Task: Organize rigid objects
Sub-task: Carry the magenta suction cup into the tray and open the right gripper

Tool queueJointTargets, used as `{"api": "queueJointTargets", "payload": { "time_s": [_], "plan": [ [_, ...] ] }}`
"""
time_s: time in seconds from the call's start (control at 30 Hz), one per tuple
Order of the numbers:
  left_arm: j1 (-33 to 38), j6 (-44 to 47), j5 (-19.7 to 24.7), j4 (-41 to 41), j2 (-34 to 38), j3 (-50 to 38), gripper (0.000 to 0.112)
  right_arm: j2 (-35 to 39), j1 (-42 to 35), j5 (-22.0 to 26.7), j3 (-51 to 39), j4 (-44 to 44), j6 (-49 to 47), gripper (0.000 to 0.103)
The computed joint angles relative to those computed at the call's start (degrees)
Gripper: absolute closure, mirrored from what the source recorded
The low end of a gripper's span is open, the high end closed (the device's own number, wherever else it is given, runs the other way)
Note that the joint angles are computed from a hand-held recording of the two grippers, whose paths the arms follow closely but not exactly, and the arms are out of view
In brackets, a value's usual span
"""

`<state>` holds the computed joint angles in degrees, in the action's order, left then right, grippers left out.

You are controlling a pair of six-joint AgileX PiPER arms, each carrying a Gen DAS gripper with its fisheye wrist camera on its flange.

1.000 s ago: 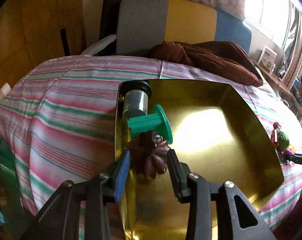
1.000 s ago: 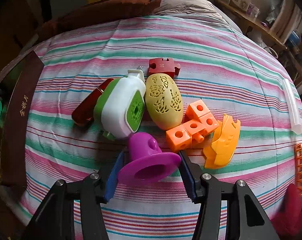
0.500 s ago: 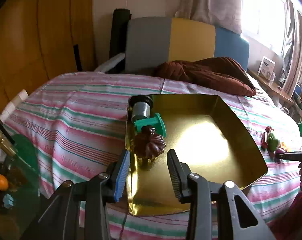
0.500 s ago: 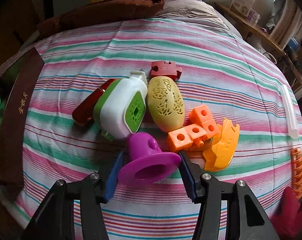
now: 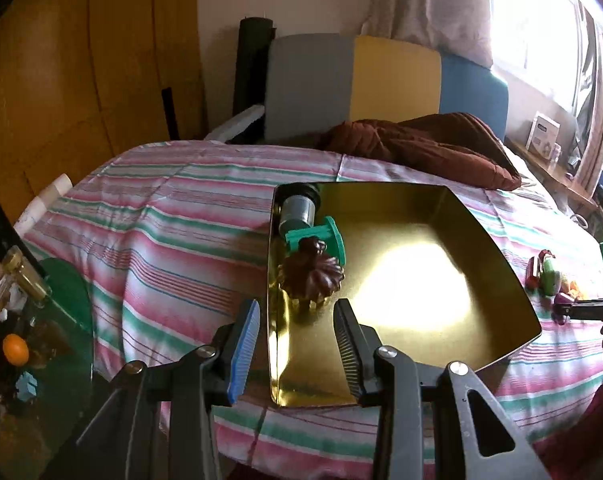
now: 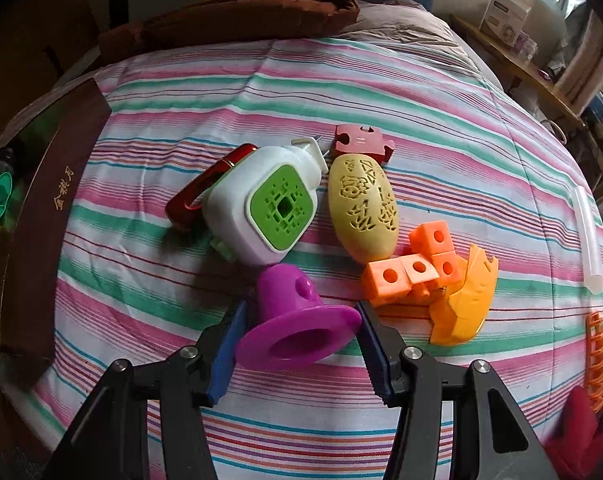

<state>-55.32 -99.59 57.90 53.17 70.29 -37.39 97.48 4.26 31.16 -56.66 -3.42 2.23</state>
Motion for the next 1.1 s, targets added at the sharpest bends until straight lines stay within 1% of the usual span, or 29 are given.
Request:
{"api": "queueJointTargets", "payload": {
  "time_s": [0.1, 0.17, 0.23, 0.4, 0.43, 0.67, 0.73, 0.83, 0.97, 1.03, 1.1],
  "plan": [
    [0.0, -0.3, -0.3, -0.5, -0.3, 0.4, 0.074, -0.2, -0.1, 0.2, 0.2, 1.6, -1.6, 0.048],
    [-0.6, -0.5, 0.6, -0.3, -0.2, 0.4, 0.074, -0.1, 0.1, 0.8, -0.1, 2.0, -2.6, 0.048],
    [-0.7, -0.2, 1.0, -0.5, 0.0, 0.4, 0.074, 0.0, 0.6, 1.8, -0.6, 1.7, -2.5, 0.048],
    [0.1, -0.6, 0.1, -0.6, -0.7, 1.2, 0.074, -1.8, 2.5, 5.9, -0.6, 3.7, -4.5, 0.048],
    [0.4, -0.7, -0.3, -0.7, -1.1, 1.6, 0.074, -2.2, 3.0, 6.1, -0.3, 3.8, -4.6, 0.048],
    [1.7, -1.1, -1.6, -1.1, -3.1, 3.6, 0.074, -9.8, 8.5, 8.1, 0.8, 6.7, -5.4, 0.048],
    [1.7, -1.2, -1.3, -1.1, -3.8, 4.0, 0.074, -11.9, 11.5, 8.1, 0.0, 7.6, -5.0, 0.048],
    [1.9, -1.0, -1.1, -1.3, -4.5, 4.5, 0.074, -13.0, 15.9, 7.7, -2.2, 10.6, -5.8, 0.048],
    [2.8, -1.0, -2.2, -1.9, -6.2, 5.8, 0.074, -11.0, 22.8, 6.6, -6.3, 13.8, -5.8, 0.048],
    [3.4, -1.0, -2.3, -2.2, -7.1, 6.5, 0.074, -8.9, 25.7, 6.2, -8.6, 15.2, -6.0, 0.048],
    [4.0, -1.3, -2.1, -2.5, -8.1, 7.2, 0.074, -4.8, 29.5, 5.9, -12.2, 16.9, -5.9, 0.048]
  ]
}}
